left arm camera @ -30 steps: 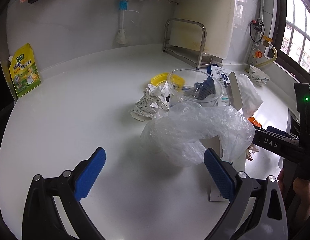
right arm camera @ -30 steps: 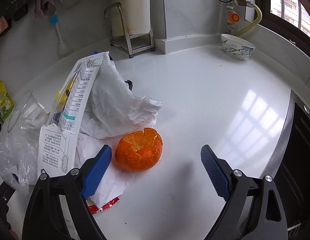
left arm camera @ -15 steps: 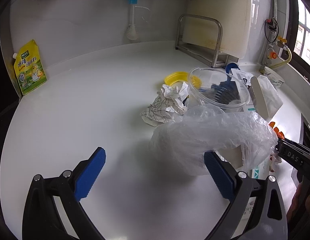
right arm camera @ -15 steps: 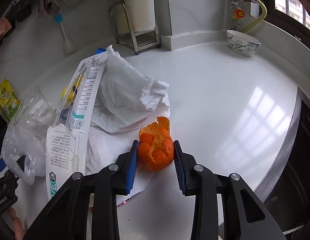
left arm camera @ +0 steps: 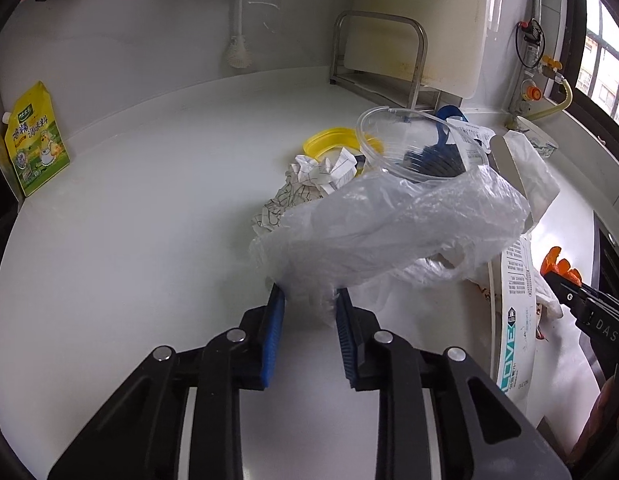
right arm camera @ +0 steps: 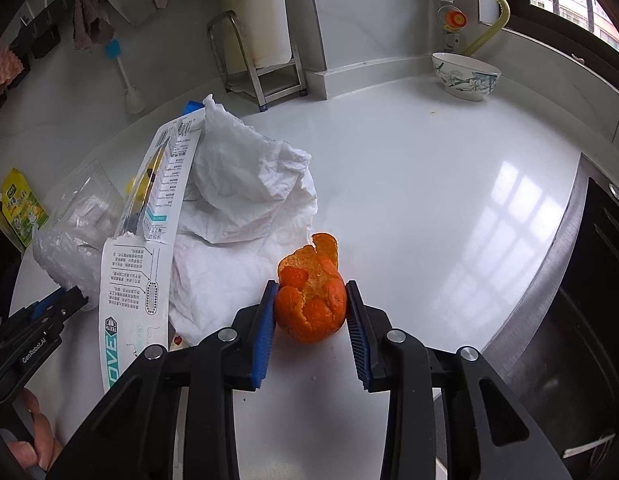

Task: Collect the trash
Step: 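Carry the orange peel and plastic bag over the grey trash bin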

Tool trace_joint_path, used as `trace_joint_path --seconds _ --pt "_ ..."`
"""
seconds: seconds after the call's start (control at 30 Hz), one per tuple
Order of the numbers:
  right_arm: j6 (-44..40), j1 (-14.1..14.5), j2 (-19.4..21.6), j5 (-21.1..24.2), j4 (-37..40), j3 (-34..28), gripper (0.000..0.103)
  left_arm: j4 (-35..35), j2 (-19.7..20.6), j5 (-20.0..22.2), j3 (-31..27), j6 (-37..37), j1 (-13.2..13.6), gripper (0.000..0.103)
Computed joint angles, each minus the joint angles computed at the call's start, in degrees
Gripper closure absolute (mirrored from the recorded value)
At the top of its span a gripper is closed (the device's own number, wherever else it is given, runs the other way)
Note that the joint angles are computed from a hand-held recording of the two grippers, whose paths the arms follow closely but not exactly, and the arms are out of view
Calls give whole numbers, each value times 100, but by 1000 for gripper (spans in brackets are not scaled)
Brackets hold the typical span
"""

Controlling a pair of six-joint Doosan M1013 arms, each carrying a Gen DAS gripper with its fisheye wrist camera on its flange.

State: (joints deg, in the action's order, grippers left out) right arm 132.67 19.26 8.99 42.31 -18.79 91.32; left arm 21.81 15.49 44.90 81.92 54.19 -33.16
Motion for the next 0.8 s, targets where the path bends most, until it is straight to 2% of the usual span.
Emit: trace_joint_path --seconds 0.43,0.67,0.8 --pt "727 300 -476 -46 -352 457 71 445 -688 -159 600 -140 -167 83" --pt "1436 606 -857 -18 -724 807 71 579 -1152 -211 1032 -148 -391 83" --pt "2009 887 -1097 124 -1153 1010 71 520 -1405 -276 1298 -57 -540 83"
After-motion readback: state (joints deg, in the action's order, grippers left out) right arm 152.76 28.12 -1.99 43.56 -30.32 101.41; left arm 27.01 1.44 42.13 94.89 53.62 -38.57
